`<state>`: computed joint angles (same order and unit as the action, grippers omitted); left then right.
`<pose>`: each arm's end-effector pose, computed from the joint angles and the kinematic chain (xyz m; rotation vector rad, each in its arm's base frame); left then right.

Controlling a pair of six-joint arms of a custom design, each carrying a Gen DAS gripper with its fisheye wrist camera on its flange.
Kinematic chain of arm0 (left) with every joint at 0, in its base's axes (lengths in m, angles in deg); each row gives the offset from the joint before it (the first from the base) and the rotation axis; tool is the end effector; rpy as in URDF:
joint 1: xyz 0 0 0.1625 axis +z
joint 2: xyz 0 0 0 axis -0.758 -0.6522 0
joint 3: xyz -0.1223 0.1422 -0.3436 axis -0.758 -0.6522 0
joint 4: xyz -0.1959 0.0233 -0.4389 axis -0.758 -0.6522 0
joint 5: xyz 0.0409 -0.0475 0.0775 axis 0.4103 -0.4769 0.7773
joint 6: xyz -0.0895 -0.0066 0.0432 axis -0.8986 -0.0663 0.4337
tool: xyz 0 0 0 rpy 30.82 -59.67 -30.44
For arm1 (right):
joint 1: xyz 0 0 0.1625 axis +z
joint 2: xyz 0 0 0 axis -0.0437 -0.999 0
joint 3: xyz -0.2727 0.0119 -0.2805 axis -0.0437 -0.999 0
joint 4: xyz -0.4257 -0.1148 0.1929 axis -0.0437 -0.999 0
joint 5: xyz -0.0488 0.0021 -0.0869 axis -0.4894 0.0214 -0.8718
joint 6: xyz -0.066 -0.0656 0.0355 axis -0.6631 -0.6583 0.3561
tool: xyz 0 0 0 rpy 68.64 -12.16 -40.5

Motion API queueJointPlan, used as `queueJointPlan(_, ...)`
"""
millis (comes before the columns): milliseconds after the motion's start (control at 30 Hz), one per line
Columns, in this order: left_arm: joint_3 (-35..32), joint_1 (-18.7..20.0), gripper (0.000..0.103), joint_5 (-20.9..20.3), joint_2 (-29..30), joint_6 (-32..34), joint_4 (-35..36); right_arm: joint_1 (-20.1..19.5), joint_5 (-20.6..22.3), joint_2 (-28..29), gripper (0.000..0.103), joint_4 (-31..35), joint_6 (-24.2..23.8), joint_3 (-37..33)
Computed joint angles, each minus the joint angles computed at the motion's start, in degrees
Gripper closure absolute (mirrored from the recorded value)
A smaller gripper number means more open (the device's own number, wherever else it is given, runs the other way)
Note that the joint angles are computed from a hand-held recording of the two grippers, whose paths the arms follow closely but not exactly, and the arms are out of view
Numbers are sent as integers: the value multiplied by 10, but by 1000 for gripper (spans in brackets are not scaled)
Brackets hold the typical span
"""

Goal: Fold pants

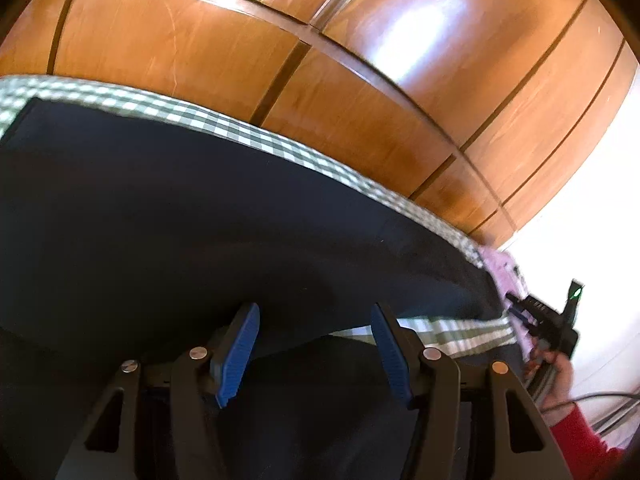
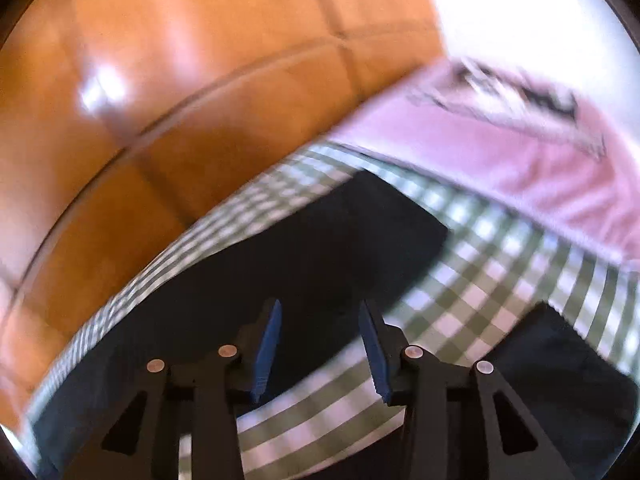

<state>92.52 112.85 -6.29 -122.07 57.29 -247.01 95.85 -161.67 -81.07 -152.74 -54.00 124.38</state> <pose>-0.1165 -0.6778 0.2116 -0.2195 2.5059 -1.3135 0.1430 -0.8843 0.2561 0.2482 -2.4163 1.0069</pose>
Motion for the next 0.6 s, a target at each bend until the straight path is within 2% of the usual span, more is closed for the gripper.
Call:
queueJointPlan(100,-11,-2,44,23,-13,5,46,19,18,-7,61,-3,-82,37)
queueJointPlan(167,-21,-2,44,46,-23,12,68,29,38,-1,61,14,-116,49)
queueJointPlan(233,-34,-1,44,87,-30,14,93,35,55,5,61,29,-132,57)
queueJointPlan(300,-45,7,44,112,-39,20,104,39,58,17,59,51,-139,53)
queueJointPlan(433,-66,36,44,163,-59,-7,117,43,10,61,56,87,-138,4)
queueJointPlan(600,-93,75,45,189,-79,-42,174,32,43,47,55,93,-120,11)
